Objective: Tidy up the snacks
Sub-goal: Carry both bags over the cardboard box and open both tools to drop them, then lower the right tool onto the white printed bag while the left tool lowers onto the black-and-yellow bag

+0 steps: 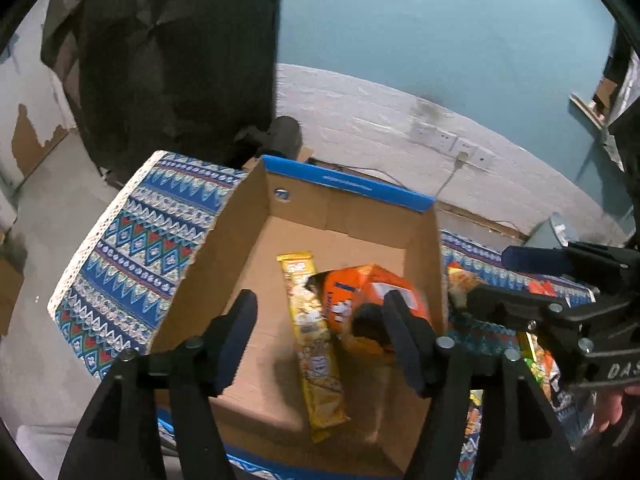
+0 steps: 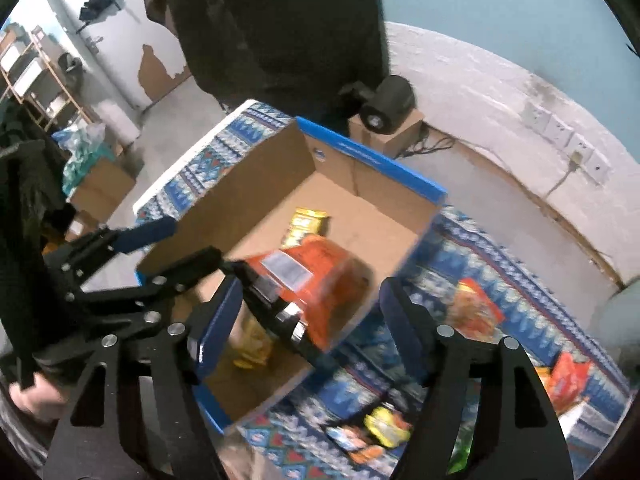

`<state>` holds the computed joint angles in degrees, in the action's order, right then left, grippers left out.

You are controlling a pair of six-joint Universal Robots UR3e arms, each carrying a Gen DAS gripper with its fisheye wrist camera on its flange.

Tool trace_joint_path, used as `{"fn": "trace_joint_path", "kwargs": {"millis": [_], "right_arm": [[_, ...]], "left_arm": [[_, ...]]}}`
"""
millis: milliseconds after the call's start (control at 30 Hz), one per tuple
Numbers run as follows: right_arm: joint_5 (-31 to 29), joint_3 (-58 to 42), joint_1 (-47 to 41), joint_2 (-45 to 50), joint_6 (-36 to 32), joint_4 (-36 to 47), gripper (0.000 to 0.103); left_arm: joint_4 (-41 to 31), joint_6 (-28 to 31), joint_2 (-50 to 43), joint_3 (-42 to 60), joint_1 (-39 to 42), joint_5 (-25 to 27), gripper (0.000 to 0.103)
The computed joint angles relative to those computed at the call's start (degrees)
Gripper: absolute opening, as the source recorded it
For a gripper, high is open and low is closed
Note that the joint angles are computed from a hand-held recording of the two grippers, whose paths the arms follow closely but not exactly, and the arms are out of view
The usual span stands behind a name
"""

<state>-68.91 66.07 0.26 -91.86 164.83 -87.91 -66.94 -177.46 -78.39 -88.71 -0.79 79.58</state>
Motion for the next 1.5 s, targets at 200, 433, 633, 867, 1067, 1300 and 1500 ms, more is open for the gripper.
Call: {"fn": "trace_joint_path", "kwargs": {"millis": [200,433,633,867,1067,1300,1500], "right_arm": [[-0.8,3.2,-8.2,-7.0,-8.2,5.8,0.077],[1.2,7.7,-24.3,-16.0,-20.9,14.6,0.078],[4.0,11.1,-39.7,-22.6,-33.1,23.2,0.078],[5.4,15.3,-58.2,-28.2,-48.2,31.8,0.078],[3.4,19.6,-67.5,-29.5,-55.7,33.9,0.078],[1.5,24.8,-72.7,-30.7,-60.3,31.3,0.078],[0.0,28.1,-74.0,-30.2,-62.4,28.1,0.078]], "left_arm": [[-1.0,-0.4,-1.5,2.9,-6.4,1.2,0.076],[-2.7,-1.9,-5.9,7.9,-15.4,2.3,0.080],[-3.2,-2.9,-10.3,11.4,-22.5,5.6,0.080],[-4.7,-5.1,-15.2,15.1,-28.1,6.3,0.080],[-5.5,-6.4,-19.2,16.6,-31.5,6.5,0.080],[-5.5,-7.2,-22.0,15.3,-33.7,6.3,0.080],[-6.9,-7.0,-25.7,15.4,-35.4,6.9,0.080]]}}
